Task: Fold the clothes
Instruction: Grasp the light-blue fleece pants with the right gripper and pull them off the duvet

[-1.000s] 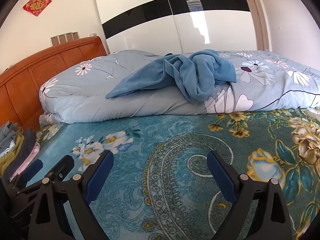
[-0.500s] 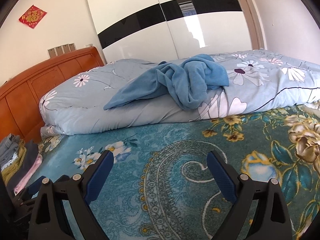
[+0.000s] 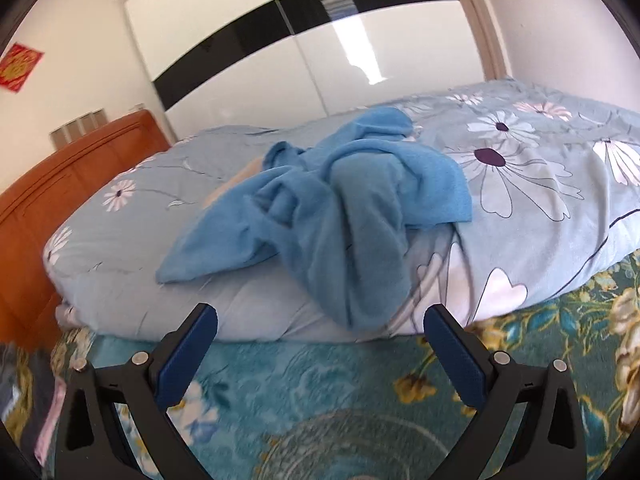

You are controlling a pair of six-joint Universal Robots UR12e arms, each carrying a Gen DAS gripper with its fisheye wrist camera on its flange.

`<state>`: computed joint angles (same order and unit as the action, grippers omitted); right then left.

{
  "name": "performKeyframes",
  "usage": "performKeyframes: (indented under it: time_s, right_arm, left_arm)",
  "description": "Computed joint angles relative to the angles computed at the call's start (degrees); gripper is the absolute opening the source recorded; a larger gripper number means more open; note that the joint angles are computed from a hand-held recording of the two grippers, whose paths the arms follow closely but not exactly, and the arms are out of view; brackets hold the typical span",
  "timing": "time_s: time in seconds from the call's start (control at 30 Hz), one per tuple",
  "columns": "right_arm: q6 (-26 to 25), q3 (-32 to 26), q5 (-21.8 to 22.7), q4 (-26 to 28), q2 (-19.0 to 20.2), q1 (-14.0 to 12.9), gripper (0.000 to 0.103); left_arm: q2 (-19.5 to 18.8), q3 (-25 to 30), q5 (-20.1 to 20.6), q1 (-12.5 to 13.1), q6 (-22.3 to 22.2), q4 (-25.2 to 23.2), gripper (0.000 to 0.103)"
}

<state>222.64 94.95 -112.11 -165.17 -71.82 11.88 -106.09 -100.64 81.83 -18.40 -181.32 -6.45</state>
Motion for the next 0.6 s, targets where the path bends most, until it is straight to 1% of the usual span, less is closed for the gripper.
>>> performKeyframes:
  time_s: [0.03,0.07,0.1,0.13,0.17,0.2,0.27,0.3,0.33,0.47,0.53,0.6]
  right_arm:
    - [1.36,-0.68,0.44,1.46,0.2,-0.76,0.095]
    - [2.7,-1.38,0.9,2.93,0.41,-1.52,0.079]
    - [4.28,-1.92,1.38,4.63,0.52,-2.12,0.066]
    - [5.93,-2.42,1.89,6.41,0.59,-2.66,0.06]
    - [8.24,-2.42,3.77,7.11,0.53,-3.36,0.046]
    - [10.45,-2.06,6.05,6.48,0.45,-3.98,0.035]
    - [12.52,-1.43,8.71,4.25,0.36,-4.35,0.023]
    - [12.55,-1.08,9.89,2.68,0.25,-4.36,0.019]
    - [12.31,-0.72,11.07,0.97,0.12,-4.34,0.018]
    - [10.9,2.47,18.96,-9.72,-1.39,-4.55,0.015]
    - [8.18,4.21,22.43,-13.17,-2.59,-4.08,0.015]
    - [4.44,6.19,25.02,-15.42,-4.15,-3.06,0.015]
  left_arm:
    - [0.21,-0.3,-0.35,0.29,-0.52,0.16,0.103]
    - [0.42,-0.59,-0.12,0.45,-0.86,0.23,0.103]
    - [0.63,-0.81,0.73,0.46,-1.15,0.1,0.103]
    - [0.84,-1.04,1.22,0.53,-1.45,-0.03,0.103]
    - [1.06,-1.31,1.07,0.73,-1.75,-0.11,0.103]
    - [1.28,-1.58,0.9,0.94,-2.04,-0.2,0.103]
    - [1.69,-2.05,0.71,1.3,-2.59,-0.5,0.103]
    - [1.86,-2.17,0.71,1.39,-2.69,-0.98,0.103]
    - [2.06,-2.27,0.21,1.55,-2.63,-1.61,0.103]
    - [3.0,-2.77,-2.2,2.3,-4.26,-3.3,0.103]
    - [3.57,-3.23,-2.72,2.55,-5.27,-2.67,0.103]
    - [4.15,-3.51,-3.4,2.76,-6.07,-2.39,0.103]
